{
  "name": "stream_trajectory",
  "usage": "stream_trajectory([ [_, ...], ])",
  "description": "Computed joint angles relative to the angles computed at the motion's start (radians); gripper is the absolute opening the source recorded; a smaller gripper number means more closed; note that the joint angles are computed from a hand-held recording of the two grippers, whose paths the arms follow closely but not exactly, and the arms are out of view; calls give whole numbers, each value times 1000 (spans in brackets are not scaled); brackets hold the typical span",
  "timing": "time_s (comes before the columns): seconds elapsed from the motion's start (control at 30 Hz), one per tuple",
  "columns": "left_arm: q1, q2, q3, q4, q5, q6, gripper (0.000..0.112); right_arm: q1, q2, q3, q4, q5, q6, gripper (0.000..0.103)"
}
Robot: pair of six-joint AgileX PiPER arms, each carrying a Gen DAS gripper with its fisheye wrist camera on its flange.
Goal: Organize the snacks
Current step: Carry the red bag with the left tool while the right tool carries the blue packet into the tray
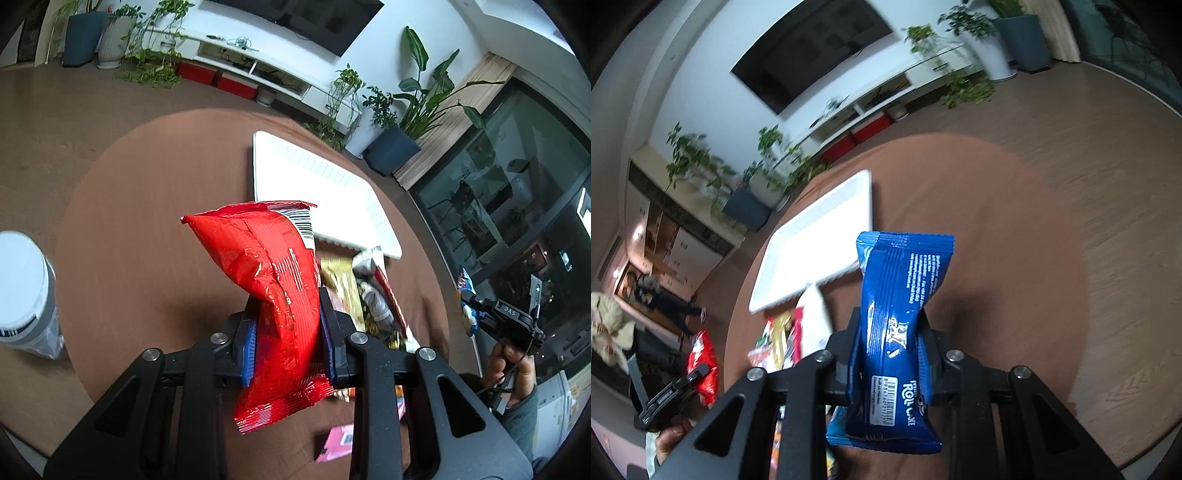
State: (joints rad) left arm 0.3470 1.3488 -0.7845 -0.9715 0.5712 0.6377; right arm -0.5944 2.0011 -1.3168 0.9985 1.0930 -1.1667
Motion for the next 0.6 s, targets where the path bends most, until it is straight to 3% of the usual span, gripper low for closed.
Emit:
stream_trajectory([
  [0.3, 22, 117, -302, 202, 88, -141, 25, 31, 66, -259, 17, 26, 139, 27],
  [0.6, -127, 413, -755, 506, 195, -428, 25, 280, 94, -413, 6, -2, 180, 27],
])
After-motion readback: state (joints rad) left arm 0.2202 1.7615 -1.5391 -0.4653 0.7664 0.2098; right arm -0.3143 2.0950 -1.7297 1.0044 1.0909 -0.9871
